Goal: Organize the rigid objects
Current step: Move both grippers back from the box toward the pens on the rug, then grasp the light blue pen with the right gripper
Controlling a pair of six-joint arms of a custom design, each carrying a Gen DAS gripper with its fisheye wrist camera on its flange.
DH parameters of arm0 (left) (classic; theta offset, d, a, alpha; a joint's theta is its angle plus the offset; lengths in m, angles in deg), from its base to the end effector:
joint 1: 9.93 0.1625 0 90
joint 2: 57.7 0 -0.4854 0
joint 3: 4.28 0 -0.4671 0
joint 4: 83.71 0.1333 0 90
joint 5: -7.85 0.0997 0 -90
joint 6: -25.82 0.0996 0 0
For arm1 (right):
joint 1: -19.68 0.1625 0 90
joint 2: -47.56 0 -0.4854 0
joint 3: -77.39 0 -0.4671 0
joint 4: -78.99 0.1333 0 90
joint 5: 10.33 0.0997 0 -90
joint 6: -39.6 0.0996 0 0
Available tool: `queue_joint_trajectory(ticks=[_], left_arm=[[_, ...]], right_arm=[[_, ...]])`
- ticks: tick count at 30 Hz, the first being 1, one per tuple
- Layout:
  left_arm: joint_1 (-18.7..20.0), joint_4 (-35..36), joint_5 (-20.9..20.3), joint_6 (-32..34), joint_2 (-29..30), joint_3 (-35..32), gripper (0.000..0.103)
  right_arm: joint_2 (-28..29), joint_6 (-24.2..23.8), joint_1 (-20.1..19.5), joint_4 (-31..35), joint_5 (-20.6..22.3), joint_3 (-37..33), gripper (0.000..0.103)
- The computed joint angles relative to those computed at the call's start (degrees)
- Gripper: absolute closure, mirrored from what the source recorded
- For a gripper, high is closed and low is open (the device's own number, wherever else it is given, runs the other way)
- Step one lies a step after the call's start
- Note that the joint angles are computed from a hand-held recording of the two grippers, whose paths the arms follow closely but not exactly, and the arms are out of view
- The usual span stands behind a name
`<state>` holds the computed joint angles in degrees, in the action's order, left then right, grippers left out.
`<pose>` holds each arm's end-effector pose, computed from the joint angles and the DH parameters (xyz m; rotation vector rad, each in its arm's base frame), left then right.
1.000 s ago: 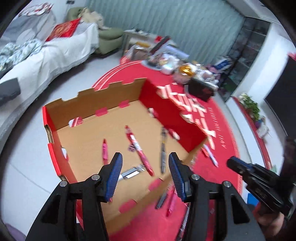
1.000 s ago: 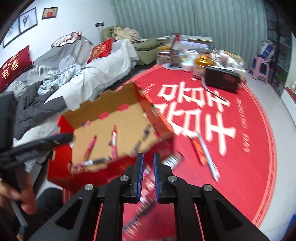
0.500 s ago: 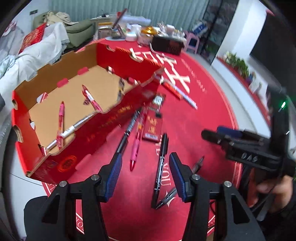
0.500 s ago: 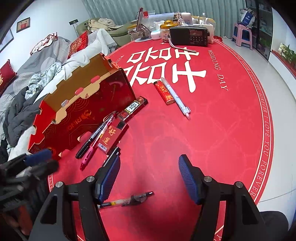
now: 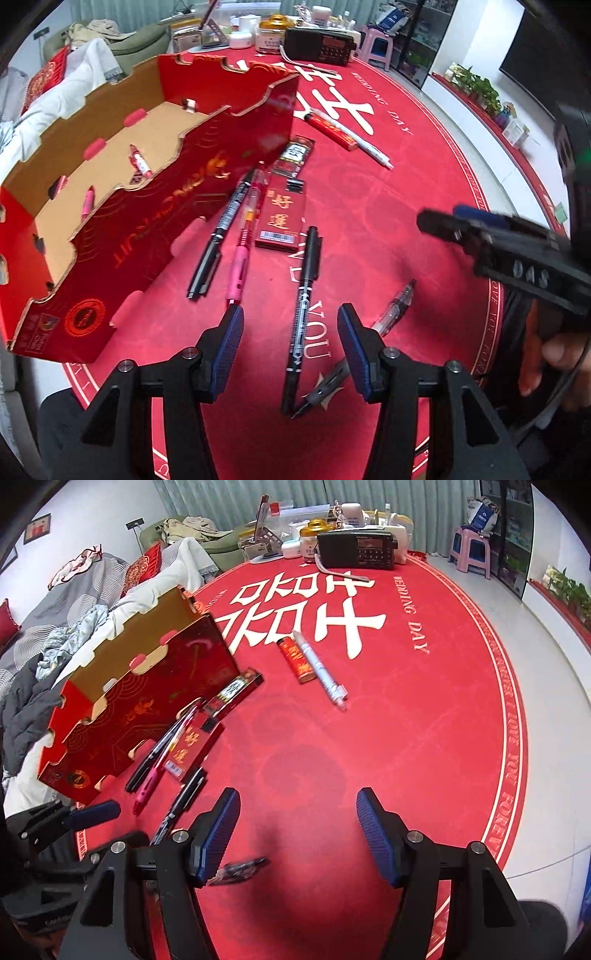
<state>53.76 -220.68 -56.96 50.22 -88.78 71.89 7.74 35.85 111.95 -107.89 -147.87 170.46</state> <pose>-0.2184 -0.8381 -0.0045 1.1481 2.4460 -0.0544 0.0903 -0.7679 0.1192 -0.2682 -2.1882 0.8566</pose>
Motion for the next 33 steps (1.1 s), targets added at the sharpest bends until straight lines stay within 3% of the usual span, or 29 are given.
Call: queue_joint_trajectory(ticks=[6, 13, 15, 17, 24, 27, 30, 33], left_arm=[[-0.1, 1.9, -0.5, -0.5, 1.2, -1.6, 0.046], [-0.5, 3.8, -1.0, 0.0, 2.4, -2.6, 0.046], [-0.5, 4.2, -1.0, 0.5, 2.7, -2.9, 0.046], [-0.4, 4.7, -1.0, 0.5, 3.0, -3.2, 0.046], [-0.4, 4.5, 1.1, 0.6, 4.2, -4.1, 0.047], [-0.9, 3.7, 2.8, 1.5, 4.8, -4.3, 0.047], [-0.9, 3.2, 2.9, 1.6, 5.3, -4.8, 0.047], [-1.5, 1.5, 5.4, 3.4, 5.8, -4.4, 0.047]], right_arm=[[-0.1, -4.0, -1.4, 5.2, 0.9, -3.9, 0.036], [1.9, -12.9, -2.6, 9.2, -0.9, -10.4, 0.036], [2.7, -15.7, -2.9, 10.8, -2.7, -12.1, 0.044], [3.1, -17.2, -3.2, 11.8, -3.6, -13.2, 0.045], [5.3, -21.0, -4.2, 14.3, -1.2, -18.1, 0.046], [7.1, -23.2, -4.6, 18.2, -1.2, -21.5, 0.064], [7.4, -23.3, -5.1, 20.4, 2.1, -23.1, 0.076], [7.9, -21.9, -5.2, 22.7, 2.2, -24.6, 0.077]])
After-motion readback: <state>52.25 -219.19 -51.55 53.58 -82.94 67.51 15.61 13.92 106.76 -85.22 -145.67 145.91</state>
